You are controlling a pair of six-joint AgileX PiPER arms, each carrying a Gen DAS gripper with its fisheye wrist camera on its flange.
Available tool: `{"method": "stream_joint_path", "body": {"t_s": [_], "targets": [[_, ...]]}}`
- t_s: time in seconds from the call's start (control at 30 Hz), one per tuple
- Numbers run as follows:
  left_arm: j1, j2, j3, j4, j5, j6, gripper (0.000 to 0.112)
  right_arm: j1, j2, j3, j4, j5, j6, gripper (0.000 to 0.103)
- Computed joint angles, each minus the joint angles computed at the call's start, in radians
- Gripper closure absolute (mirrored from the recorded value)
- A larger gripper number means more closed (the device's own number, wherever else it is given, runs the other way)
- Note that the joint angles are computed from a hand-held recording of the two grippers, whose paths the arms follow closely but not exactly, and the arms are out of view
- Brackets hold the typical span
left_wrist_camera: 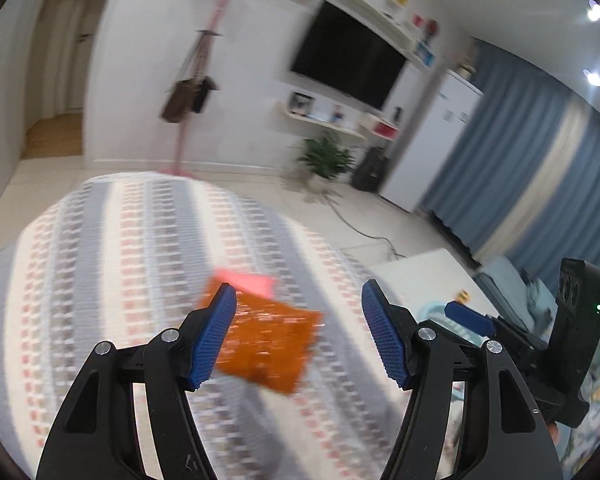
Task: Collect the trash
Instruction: 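Move both tools back toward the orange packet and pink packet, then grasp the orange packet with the right tool while the left tool grasps the pink packet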
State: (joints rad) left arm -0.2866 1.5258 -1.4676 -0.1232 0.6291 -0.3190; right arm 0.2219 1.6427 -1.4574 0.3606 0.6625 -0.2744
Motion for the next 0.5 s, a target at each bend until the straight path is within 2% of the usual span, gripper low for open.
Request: {"method": "stream_joint_path", "body": {"t_s": [0.1,0.27,0.4,0.5], "targets": [[0.073,-0.027,0.056,-0.055,-0.02,0.051,0.05,0.05,0.054,-0.036,0.033,-0.011,0.002,0.033],[0.123,-0.048,0.159,-0.081,-0.071,0.076,0.05,0.128,0.146,-0.091,-0.052,-0.035,0.112,0.033],[0.14,-0.021,0.197,-0.13,-0.096,0.12,0.05,0.156,0.229,-0.161,-0.118,-0.012,0.187,0.033],[0.143,-0.008,0.215,-0.156,-0.116,0.145,0.05,0.145,0.285,-0.215,-0.046,0.027,0.147,0.033]]}}
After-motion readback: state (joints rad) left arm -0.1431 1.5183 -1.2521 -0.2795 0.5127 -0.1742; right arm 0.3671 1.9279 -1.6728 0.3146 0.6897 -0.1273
